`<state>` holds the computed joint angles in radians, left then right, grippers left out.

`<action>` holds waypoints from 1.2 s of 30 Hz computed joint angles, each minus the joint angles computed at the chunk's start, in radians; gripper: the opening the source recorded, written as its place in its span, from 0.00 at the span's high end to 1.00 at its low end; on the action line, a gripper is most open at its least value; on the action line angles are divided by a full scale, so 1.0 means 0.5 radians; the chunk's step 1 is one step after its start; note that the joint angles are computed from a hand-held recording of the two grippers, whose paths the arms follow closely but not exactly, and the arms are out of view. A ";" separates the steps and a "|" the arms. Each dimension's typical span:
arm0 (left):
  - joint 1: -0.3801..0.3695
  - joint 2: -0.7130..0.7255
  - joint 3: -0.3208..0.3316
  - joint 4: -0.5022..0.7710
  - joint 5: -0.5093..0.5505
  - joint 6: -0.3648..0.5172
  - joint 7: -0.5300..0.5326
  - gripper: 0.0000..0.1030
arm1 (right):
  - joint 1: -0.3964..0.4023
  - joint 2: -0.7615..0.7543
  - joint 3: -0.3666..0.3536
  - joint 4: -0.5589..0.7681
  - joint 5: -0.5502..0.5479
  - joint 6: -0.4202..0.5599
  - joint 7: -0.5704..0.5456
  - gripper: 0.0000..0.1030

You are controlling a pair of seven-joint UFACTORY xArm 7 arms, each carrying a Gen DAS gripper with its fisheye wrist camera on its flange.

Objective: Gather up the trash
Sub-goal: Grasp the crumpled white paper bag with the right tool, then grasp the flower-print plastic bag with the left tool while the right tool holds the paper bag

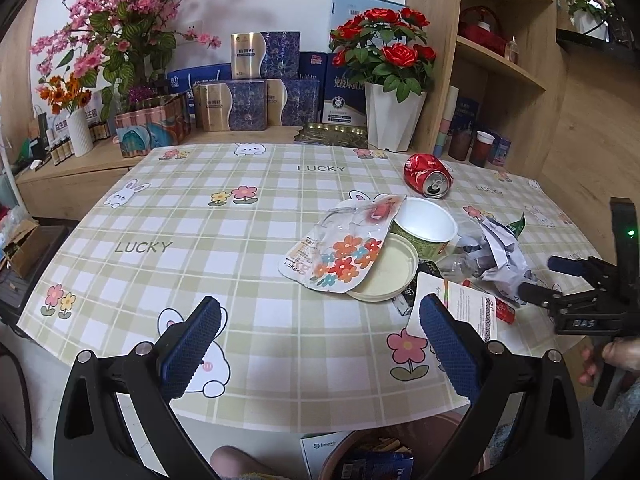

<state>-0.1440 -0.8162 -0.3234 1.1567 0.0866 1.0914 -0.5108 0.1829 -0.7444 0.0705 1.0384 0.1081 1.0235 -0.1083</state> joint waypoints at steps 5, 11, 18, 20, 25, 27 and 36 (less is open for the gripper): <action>-0.004 0.075 0.005 0.035 0.004 -0.031 0.017 0.06 | -0.018 0.152 0.046 0.058 -0.036 -0.037 0.050 0.06; 0.000 0.124 -0.020 0.025 0.028 -0.062 -0.024 0.06 | 0.000 0.195 0.007 0.050 -0.002 -0.052 0.073 0.10; -0.055 0.266 0.018 0.065 -0.003 -0.065 -0.012 0.10 | 0.035 0.159 -0.036 0.059 0.059 -0.032 -0.001 0.52; -0.082 0.332 0.042 0.095 -0.015 -0.079 0.021 0.18 | 0.044 0.136 -0.052 0.061 0.091 -0.062 -0.016 0.54; -0.136 0.552 0.069 0.199 0.021 -0.137 0.169 0.26 | 0.046 0.116 -0.077 0.087 0.139 -0.076 -0.023 0.55; -0.155 0.639 0.067 0.254 0.054 -0.133 0.231 0.28 | 0.041 0.115 -0.087 0.097 0.151 -0.076 -0.024 0.55; -0.181 0.872 0.032 0.357 0.333 -0.060 0.338 0.30 | 0.040 0.122 -0.138 0.115 0.222 -0.080 -0.052 0.55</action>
<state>-0.2346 -0.3802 -0.3072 1.3354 0.2533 1.0613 -0.3419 0.2028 -0.6835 0.0015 1.0960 0.2188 0.9836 -0.1344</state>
